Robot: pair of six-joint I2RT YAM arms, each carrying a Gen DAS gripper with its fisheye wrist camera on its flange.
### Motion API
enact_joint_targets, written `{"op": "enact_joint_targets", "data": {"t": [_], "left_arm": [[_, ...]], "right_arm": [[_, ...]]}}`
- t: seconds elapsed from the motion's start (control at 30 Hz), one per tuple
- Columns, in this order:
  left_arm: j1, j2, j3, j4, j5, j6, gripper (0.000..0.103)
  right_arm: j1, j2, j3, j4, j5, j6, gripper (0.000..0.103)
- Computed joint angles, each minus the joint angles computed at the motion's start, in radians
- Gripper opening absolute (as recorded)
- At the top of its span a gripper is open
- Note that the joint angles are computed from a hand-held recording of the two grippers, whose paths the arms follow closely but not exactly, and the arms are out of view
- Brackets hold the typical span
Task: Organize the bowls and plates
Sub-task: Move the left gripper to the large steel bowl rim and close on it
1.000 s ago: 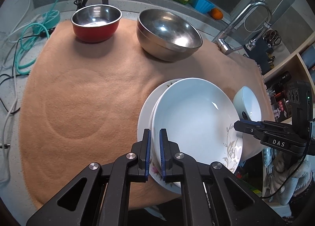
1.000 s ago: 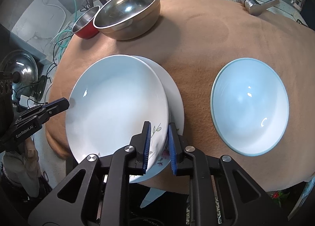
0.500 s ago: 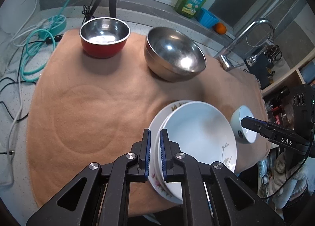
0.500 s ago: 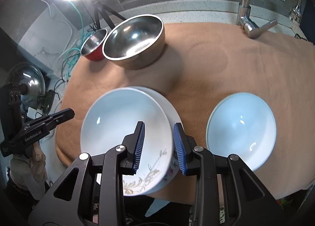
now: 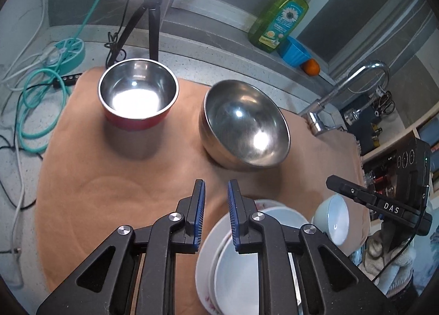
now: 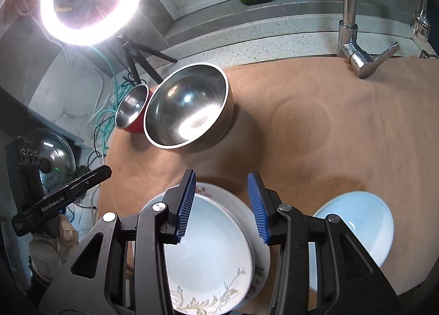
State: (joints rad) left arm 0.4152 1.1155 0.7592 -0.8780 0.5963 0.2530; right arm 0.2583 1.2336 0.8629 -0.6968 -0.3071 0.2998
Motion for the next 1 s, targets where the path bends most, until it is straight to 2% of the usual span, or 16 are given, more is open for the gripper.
{"op": "enact_joint_targets", "data": {"t": [0.2, 0.37, 0.57, 0.9, 0.97, 1.0], "left_arm": [[-0.076, 0.11, 0.041, 0.116, -0.062, -0.081, 0.015], [-0.124, 0.167, 0.072, 0.17, -0.083, -0.128, 0.015], [-0.141, 0.234, 0.107, 0.202, -0.094, -0.146, 0.015], [-0.162, 0.333, 0.146, 0.221, -0.107, -0.144, 0.015], [-0.172, 0.343, 0.152, 0.223, -0.109, -0.143, 0.015], [-0.175, 0.348, 0.153, 0.227, -0.109, -0.143, 0.015]], "right_arm": [[-0.043, 0.121, 0.075, 0.038, -0.03, -0.009, 0.041], [-0.041, 0.218, 0.13, 0.077, -0.023, -0.014, 0.041], [-0.038, 0.32, 0.173, 0.124, -0.031, -0.014, 0.041], [-0.022, 0.437, 0.257, 0.107, -0.024, -0.019, 0.041], [-0.016, 0.456, 0.267, 0.108, -0.023, -0.021, 0.04], [-0.016, 0.462, 0.269, 0.108, -0.025, -0.022, 0.035]]}}
